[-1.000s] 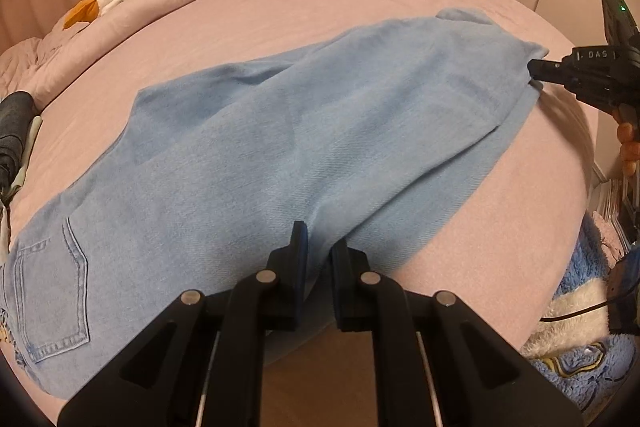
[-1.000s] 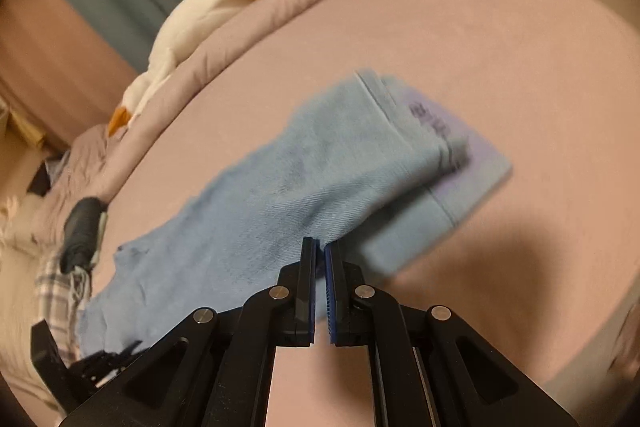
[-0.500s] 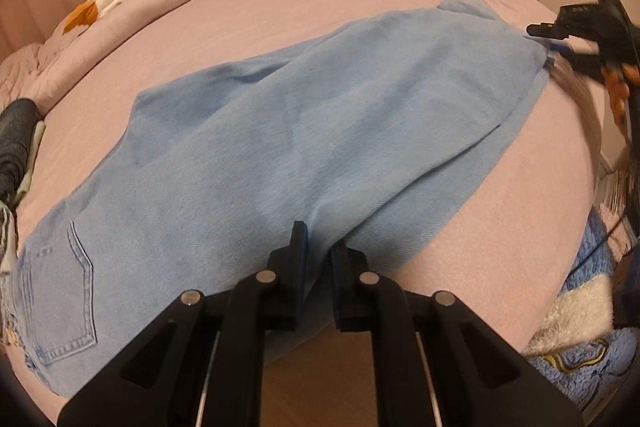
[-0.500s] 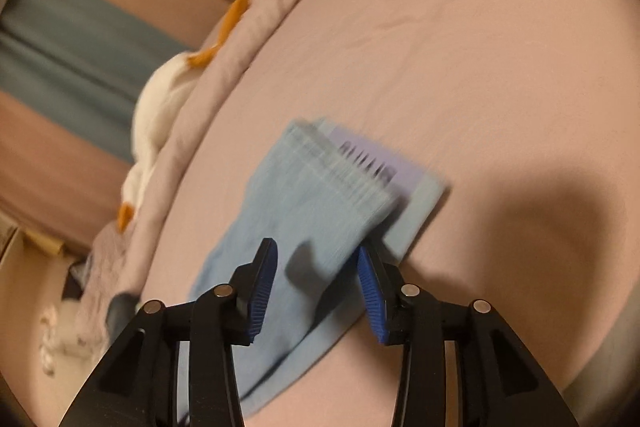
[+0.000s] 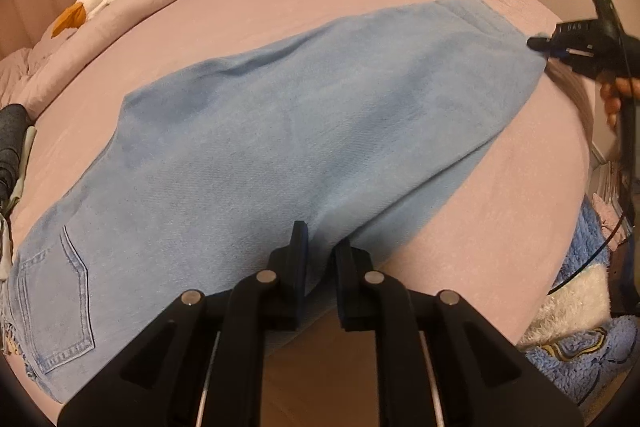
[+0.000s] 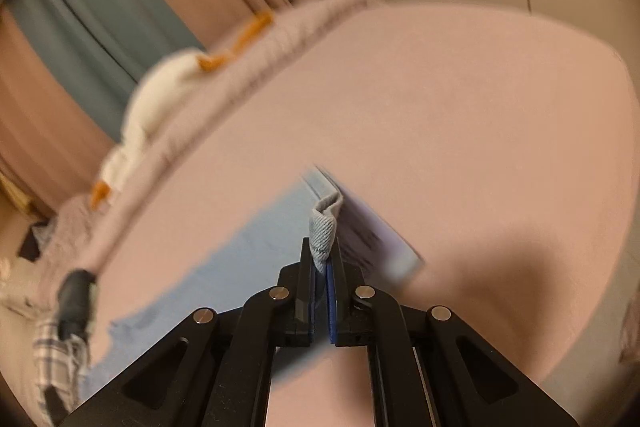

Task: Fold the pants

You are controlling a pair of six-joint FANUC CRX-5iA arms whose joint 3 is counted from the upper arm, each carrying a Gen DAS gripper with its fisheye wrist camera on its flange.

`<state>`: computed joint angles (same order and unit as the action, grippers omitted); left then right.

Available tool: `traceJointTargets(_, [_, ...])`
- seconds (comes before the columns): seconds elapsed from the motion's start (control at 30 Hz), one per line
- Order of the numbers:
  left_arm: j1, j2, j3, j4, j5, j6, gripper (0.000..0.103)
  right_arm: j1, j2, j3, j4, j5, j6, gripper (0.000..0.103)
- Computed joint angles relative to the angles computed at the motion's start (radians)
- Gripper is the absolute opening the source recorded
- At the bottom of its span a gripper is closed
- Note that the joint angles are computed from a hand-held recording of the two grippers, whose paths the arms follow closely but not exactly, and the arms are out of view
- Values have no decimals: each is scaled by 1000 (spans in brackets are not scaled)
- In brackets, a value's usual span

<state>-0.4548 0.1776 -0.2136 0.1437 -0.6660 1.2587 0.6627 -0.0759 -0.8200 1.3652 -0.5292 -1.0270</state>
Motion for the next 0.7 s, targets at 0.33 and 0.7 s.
traceJointTargets(0.33, [122, -132, -185, 317, 16, -184, 17, 126, 38, 86, -247, -285, 193, 40])
traceJointTargets(0.7, [336, -293, -310, 234, 100, 178, 18, 112, 176, 232, 156, 248, 651, 40])
